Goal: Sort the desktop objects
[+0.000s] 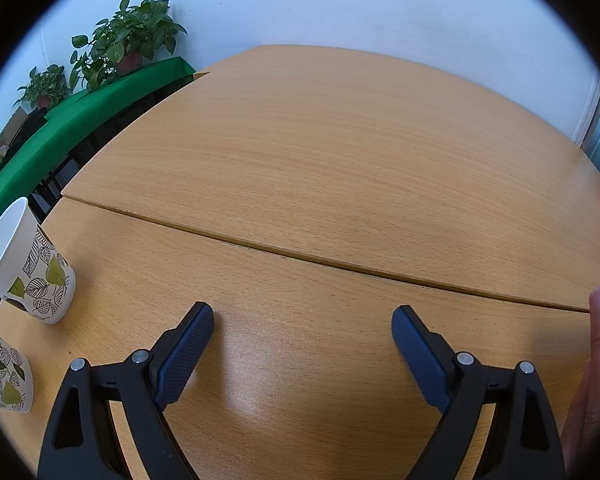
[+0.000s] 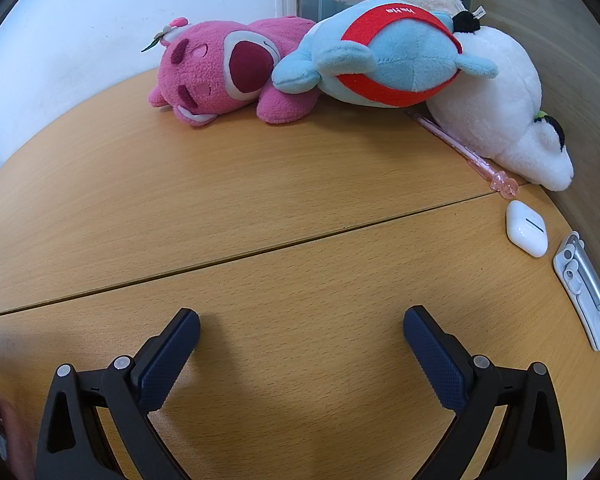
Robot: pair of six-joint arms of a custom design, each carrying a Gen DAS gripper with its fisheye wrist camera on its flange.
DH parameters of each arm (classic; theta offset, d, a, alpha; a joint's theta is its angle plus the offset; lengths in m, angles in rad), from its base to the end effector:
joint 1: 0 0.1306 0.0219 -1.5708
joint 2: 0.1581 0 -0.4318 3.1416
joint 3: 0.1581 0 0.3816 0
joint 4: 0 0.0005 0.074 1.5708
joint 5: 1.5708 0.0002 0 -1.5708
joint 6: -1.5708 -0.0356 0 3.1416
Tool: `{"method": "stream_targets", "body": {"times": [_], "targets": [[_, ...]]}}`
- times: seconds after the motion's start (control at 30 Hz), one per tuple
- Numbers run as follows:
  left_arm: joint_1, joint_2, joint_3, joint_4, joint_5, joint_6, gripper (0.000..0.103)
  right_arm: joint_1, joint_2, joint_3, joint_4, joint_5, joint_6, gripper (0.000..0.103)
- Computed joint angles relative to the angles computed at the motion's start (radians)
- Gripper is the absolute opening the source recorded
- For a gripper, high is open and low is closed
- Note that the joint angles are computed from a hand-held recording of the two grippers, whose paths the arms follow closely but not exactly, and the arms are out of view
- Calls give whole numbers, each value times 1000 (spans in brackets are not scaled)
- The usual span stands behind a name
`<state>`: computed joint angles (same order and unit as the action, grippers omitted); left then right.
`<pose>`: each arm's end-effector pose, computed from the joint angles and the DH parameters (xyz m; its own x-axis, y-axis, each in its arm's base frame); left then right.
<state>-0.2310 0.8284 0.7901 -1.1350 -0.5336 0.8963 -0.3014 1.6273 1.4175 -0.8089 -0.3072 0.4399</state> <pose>0.2039 -0.0299 0.3796 -0.5648 -0.5580 -0.6080 -0.6976 0.7164 -0.0095 0.5221 -0.1515 0.3810 -0.7917 -0.1790 -0.5842 -0.2272 0.9738 0.0096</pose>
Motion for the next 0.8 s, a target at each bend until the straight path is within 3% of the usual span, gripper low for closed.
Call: {"method": "stream_targets", "body": {"times": [0.8], "targets": [[0,4,4,-2,0,3,91,0,0,0,0,0,-1,103]]}}
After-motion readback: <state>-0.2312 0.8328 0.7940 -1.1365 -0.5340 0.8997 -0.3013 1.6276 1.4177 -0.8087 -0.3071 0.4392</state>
